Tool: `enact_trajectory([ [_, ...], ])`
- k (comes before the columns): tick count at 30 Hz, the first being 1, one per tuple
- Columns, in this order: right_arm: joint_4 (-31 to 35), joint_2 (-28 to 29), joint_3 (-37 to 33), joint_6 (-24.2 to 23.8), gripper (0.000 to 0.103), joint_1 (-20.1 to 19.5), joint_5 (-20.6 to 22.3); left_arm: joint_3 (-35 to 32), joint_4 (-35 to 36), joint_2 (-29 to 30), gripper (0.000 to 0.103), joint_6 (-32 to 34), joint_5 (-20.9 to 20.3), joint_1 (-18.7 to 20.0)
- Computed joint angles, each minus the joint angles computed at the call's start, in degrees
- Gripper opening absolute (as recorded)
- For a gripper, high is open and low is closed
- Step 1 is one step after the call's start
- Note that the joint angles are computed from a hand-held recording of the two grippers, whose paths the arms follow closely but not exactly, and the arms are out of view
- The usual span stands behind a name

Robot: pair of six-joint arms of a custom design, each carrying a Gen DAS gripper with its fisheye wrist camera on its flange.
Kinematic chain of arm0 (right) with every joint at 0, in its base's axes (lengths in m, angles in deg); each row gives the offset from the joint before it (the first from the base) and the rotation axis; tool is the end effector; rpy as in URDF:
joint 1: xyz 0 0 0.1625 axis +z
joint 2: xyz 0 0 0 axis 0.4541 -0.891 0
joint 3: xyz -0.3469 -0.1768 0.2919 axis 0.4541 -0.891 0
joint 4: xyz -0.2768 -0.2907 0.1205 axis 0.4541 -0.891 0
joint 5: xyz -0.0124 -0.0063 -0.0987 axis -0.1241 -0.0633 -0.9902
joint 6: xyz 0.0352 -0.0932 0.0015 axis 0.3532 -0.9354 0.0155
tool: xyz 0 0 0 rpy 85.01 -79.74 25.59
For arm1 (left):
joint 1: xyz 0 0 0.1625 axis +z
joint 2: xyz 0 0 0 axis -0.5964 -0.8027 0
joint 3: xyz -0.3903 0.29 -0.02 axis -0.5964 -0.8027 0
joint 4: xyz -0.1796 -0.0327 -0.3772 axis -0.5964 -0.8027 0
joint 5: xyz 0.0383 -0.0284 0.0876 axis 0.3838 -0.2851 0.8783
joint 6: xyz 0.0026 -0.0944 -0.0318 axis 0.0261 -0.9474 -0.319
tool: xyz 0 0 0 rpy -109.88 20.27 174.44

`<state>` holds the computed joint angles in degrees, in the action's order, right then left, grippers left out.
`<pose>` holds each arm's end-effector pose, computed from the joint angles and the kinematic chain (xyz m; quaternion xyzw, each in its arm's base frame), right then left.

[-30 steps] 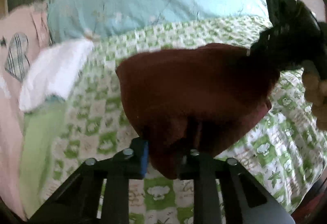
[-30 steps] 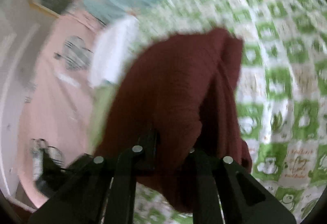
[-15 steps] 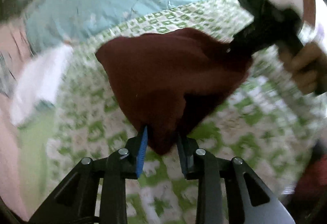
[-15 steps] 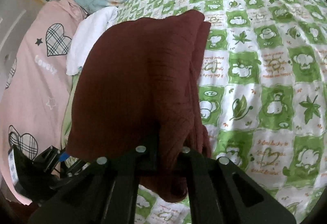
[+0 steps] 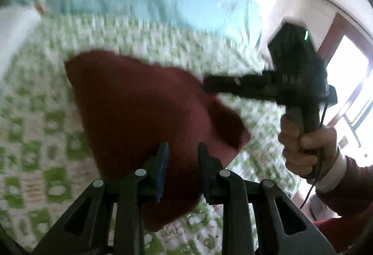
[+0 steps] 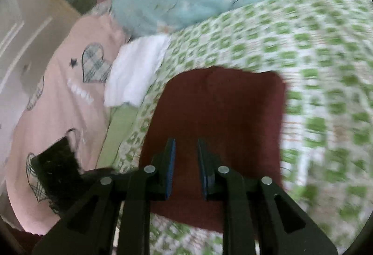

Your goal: Fold large clothes

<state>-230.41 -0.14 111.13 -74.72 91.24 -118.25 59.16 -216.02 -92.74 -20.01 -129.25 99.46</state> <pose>0.3218 -0.3957 0.0459 0.0629 -0.9298 0.3581 0.0571 -0.0700 -0.4384 0.3195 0.4252 0.9020 -0.0718 0.0204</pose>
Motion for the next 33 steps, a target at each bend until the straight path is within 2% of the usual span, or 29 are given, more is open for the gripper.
enact_trajectory([
  [4,1.7,1.0,-0.6,0.7,0.02,-4.1,1.4,1.3,-0.3,2.9,0.018,-0.4,1.0,-0.1],
  [7,-1.8,1.0,2.5,1.1,0.012,-7.5,3.6,2.9,-2.7,4.4,0.016,-1.8,1.5,-1.0],
  [8,-3.2,1.1,3.4,1.3,0.004,-8.3,3.7,3.4,-3.8,5.1,0.015,-1.9,2.4,-1.6],
  [9,-3.7,1.3,3.7,1.4,0.0,-8.4,3.0,3.8,-4.4,5.5,0.013,-1.8,3.0,-2.0],
  [12,-6.9,1.9,4.8,1.4,0.0,-10.0,5.8,4.0,-5.5,6.0,0.013,-1.6,3.3,-2.3],
  [17,-5.5,1.2,4.0,0.5,0.002,-6.9,2.7,2.2,-1.6,2.6,0.011,-1.1,0.2,0.1],
  [20,-5.8,0.5,4.6,1.0,0.003,-4.5,-0.6,1.4,0.9,-0.6,0.012,-0.8,-0.4,0.6],
  [23,-7.1,0.1,5.8,0.3,0.003,-2.4,-0.3,1.0,1.6,-4.0,0.016,-0.6,-2.2,1.3],
  [27,-6.8,1.0,7.0,0.6,0.003,-0.6,0.3,-0.4,1.8,-4.5,0.017,-1.0,-5.7,2.9],
  [28,-6.4,1.3,7.2,0.8,0.003,-0.7,0.3,-0.3,2.0,-4.4,0.017,-0.9,-5.5,2.9],
  [29,-5.2,1.7,7.3,1.4,0.003,-0.8,-1.5,0.1,2.1,-3.9,0.017,-0.7,-4.7,2.7],
  [31,-1.4,2.1,6.9,4.0,0.003,-0.8,-7.9,0.8,2.5,-2.0,0.017,-0.6,-1.7,2.2],
  [32,-1.8,2.6,7.5,4.7,0.002,-1.8,-9.0,1.3,2.4,-1.4,0.015,-0.6,-0.2,2.1],
  [33,-4.6,3.2,8.6,5.0,0.0,-3.2,-7.7,1.4,2.3,-0.6,0.011,-0.5,-0.1,2.8],
])
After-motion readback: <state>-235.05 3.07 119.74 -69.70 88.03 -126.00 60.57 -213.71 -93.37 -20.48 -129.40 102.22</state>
